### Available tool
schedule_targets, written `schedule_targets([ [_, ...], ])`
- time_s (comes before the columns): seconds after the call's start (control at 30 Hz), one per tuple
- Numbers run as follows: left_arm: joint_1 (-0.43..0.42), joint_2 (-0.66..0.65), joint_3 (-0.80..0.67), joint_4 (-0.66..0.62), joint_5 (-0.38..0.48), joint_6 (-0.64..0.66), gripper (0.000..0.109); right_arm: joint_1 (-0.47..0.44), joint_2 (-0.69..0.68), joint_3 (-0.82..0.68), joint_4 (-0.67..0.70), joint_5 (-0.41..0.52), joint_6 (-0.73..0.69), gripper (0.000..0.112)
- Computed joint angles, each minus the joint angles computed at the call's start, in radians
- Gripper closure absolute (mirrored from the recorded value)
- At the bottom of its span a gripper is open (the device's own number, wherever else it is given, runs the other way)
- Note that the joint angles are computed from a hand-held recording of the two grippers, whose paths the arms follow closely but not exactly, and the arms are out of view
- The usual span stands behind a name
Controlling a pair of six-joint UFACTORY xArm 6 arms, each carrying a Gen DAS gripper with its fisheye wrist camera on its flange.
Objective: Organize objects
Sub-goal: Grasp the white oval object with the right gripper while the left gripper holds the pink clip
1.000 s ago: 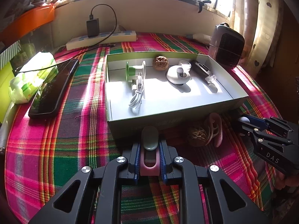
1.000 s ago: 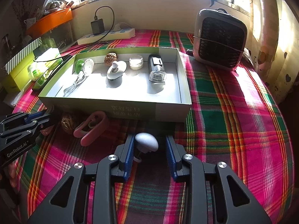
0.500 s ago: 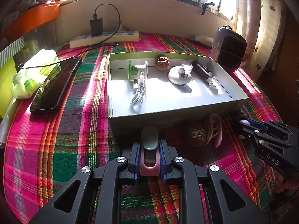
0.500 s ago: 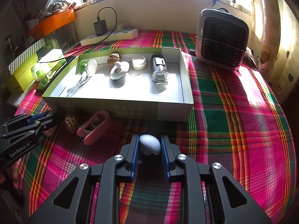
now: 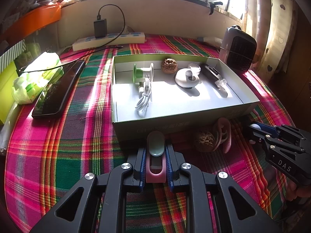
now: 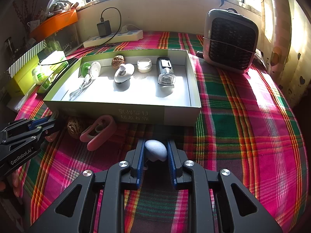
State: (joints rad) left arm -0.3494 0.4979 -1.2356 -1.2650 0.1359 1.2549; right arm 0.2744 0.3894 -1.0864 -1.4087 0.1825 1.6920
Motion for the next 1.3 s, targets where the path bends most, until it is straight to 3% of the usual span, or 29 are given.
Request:
schedule_targets([
  [0.63, 0.001, -0.018, 0.021, -0.007, 0.011, 0.011, 0.093, -0.004, -0.014, 0.008, -0.076, -0.008, 0.101, 0.089],
  [1.3, 0.004, -0.098, 0.057, -0.124, 0.034, 0.132, 0.093, 0.015, -0.066, 0.014, -0.183, 0.004, 0.195, 0.089],
])
